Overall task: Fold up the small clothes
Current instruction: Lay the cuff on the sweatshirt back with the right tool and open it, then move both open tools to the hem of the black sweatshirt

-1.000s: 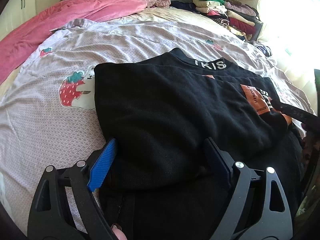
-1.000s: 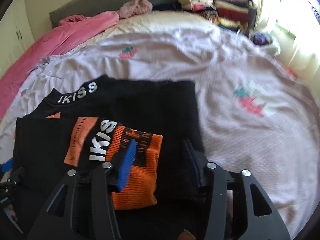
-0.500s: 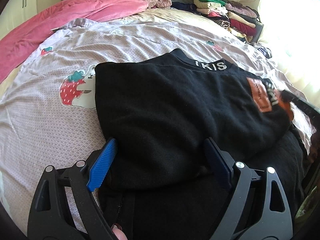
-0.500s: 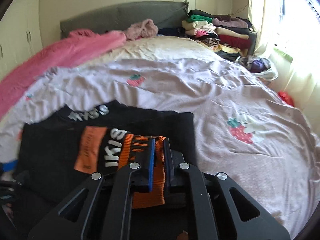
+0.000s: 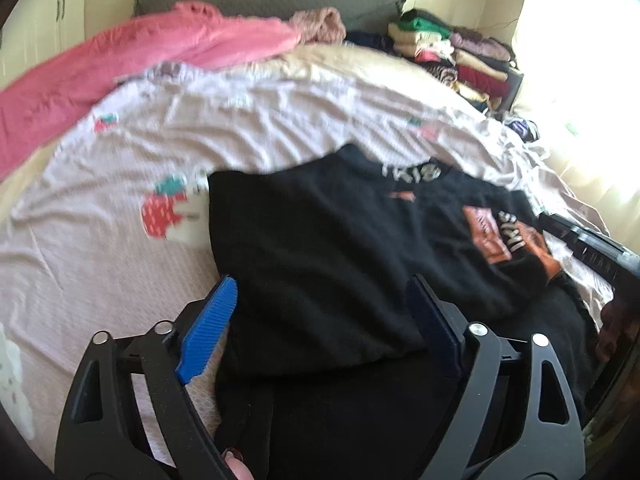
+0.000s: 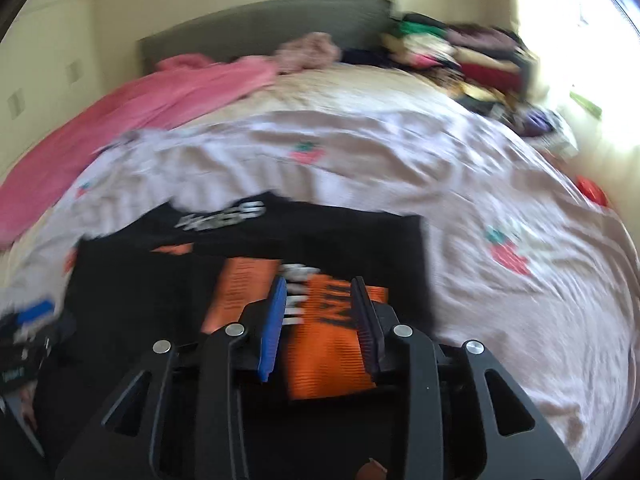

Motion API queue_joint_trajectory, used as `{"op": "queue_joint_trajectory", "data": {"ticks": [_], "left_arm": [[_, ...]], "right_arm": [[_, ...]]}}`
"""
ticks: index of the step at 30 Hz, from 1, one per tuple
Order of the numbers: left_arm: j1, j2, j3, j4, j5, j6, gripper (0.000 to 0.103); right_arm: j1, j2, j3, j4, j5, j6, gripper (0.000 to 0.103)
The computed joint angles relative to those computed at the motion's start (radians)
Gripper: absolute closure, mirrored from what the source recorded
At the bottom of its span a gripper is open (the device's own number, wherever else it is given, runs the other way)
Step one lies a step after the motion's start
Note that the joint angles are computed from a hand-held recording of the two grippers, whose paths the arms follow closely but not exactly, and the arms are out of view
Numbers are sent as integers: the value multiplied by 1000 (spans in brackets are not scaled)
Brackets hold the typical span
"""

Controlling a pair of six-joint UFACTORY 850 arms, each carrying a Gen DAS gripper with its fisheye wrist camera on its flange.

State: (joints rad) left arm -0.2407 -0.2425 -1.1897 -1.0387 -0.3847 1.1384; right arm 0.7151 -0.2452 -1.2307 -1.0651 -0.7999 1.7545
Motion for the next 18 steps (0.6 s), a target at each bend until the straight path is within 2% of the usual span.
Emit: {"op": "queue_joint_trajectory", "data": {"ticks": [3, 6, 7, 9, 11, 14, 18], "left_arm": [[4, -5, -5, -33, -16, 19, 49], [-5, -35, -26, 83, -21, -89, 49], [-9, -56, -41, 166, -27, -171, 49], [-7, -94, -67, 244, -66, -258, 49], [-3, -96, -65, 225, -72, -243, 49], [-5, -89, -59, 223, -66, -233, 49], [-3, -87, -56, 211, -72, -225, 49]], "right_arm": [[7, -27, -33, 33, 67, -81, 71], [12, -62, -66, 87, 84, -169, 71], [12, -72, -74, 105, 89, -197, 71], [10, -90, -88, 148, 84, -239, 71], [-1, -126, -118, 258, 28, -330, 71], [-18, -118, -93, 291, 75, -312, 71], [-14, -117, -96, 287, 68, -316, 70]]}}
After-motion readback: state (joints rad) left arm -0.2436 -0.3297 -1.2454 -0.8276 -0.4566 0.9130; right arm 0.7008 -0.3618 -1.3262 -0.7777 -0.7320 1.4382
